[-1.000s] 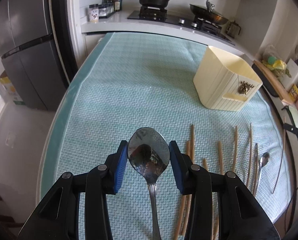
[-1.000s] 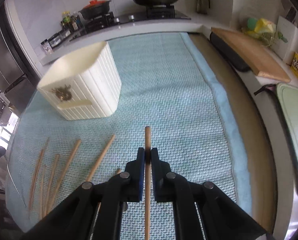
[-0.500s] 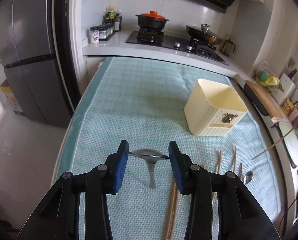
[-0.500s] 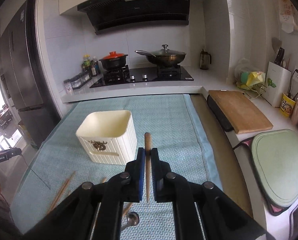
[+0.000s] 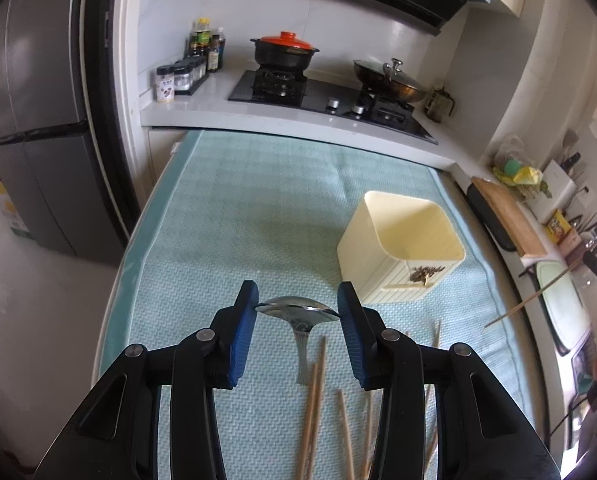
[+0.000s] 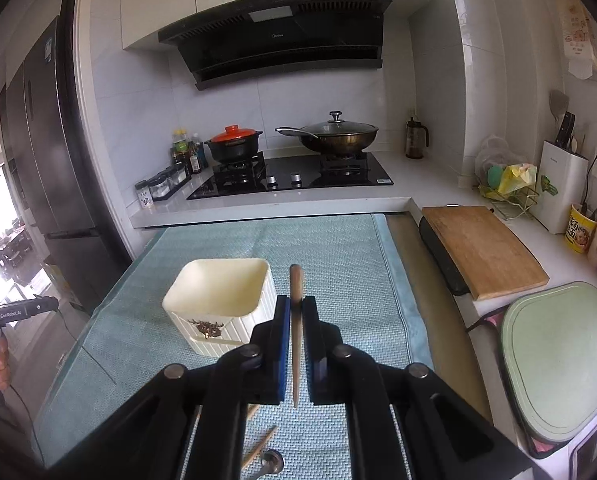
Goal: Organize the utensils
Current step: 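Carry the spoon and chopstick over the cream caddy with both grippers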
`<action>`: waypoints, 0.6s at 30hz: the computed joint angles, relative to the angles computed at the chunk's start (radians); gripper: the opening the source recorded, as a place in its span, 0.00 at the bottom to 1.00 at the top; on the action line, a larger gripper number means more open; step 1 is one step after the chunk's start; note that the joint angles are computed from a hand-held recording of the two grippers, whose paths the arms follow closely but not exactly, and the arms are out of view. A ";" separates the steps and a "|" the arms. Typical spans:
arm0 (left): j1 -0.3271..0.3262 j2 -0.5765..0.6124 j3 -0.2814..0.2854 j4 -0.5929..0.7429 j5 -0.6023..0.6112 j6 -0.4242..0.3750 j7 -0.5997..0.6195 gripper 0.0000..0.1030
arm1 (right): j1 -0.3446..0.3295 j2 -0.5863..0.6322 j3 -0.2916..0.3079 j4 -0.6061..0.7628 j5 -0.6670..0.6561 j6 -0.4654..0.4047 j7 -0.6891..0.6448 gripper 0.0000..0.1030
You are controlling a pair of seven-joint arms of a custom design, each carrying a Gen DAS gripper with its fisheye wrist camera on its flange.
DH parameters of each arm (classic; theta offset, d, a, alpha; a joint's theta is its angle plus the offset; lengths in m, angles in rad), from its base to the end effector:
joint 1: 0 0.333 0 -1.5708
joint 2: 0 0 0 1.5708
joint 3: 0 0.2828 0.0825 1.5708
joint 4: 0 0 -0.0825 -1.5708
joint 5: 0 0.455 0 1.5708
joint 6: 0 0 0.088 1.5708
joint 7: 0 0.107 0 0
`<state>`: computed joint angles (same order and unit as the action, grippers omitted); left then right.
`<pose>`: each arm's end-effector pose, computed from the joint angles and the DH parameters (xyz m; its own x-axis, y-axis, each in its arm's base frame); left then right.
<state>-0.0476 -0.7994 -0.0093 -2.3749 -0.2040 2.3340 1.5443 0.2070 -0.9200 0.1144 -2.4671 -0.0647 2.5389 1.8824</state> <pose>0.4467 -0.0297 0.6528 -0.0326 -0.9763 0.2138 -0.7332 -0.1220 -0.6690 0.3921 0.1445 0.6755 0.1041 -0.9890 -0.1055 -0.5523 0.0307 -0.8330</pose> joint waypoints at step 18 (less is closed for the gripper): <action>-0.037 0.461 -0.058 0.570 -0.026 0.068 0.041 0.40 | 0.027 0.431 0.002 0.427 0.000 0.129 -0.062 0.06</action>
